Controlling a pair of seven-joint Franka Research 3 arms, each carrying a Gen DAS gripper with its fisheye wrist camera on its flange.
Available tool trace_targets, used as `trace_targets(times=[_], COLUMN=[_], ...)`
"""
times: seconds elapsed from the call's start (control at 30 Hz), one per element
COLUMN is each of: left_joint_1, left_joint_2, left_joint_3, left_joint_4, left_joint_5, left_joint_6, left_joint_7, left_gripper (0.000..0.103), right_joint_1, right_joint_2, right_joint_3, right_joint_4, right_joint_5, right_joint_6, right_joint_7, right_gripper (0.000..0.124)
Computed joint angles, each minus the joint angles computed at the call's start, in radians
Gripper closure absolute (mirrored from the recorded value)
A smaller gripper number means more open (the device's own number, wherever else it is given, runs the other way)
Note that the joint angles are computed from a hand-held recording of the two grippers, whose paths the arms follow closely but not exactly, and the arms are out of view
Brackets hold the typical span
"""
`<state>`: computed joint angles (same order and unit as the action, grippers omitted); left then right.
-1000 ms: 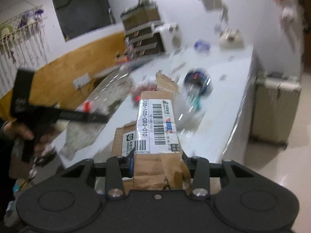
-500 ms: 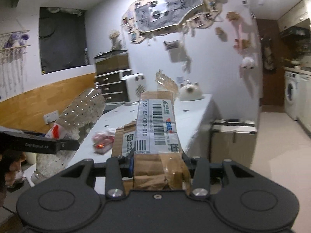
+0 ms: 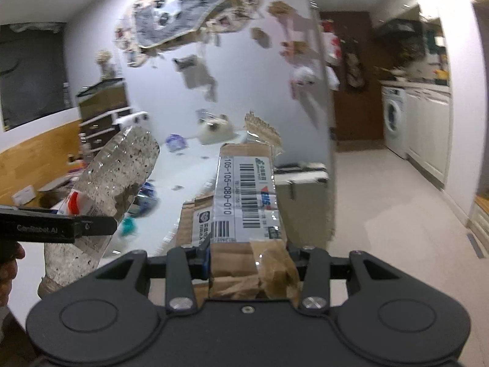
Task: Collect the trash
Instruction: 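Carry the bottle and the box with both tools over the wastebasket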
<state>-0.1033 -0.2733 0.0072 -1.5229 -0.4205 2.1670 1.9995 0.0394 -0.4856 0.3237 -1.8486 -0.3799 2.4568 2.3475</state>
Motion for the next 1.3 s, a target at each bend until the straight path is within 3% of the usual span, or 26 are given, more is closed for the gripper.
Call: trace_targets(times=[0.33, 0.67, 0.93, 1.3], left_joint_1=[-0.065, -0.096, -0.064, -0.016], left_joint_2=[0.045, 0.183, 0.373, 0.632], left_joint_3=[-0.100, -0.162, -0.195, -0.233], left_joint_4=[-0.093, -0.150, -0.121, 0.020], left_joint_5=[0.040, 0.072, 0.136, 0.186], left_joint_6=[0.004, 0.017, -0.025, -0.075], left_joint_7=[-0.112, -0.217, -0.331, -0.441], left_gripper=[0.043, 0.043, 0.043, 0.043], right_joint_1=[-0.053, -0.099, -0.084, 0.028], right_joint_2=[-0.158, -0.159, -0.022, 0.278], right_joint_3=[-0.061, -0.081, -0.101, -0.195], right_joint_4=[-0.258, -0.426, -0.479, -0.395], right_joint_5=[0.077, 0.138, 0.158, 0.179], right_joint_6=[0.001, 0.005, 0.042, 0.085], right_joint_7=[0.026, 0.055, 0.100, 0.020], right_gripper=[0.082, 0.082, 0.082, 0.081])
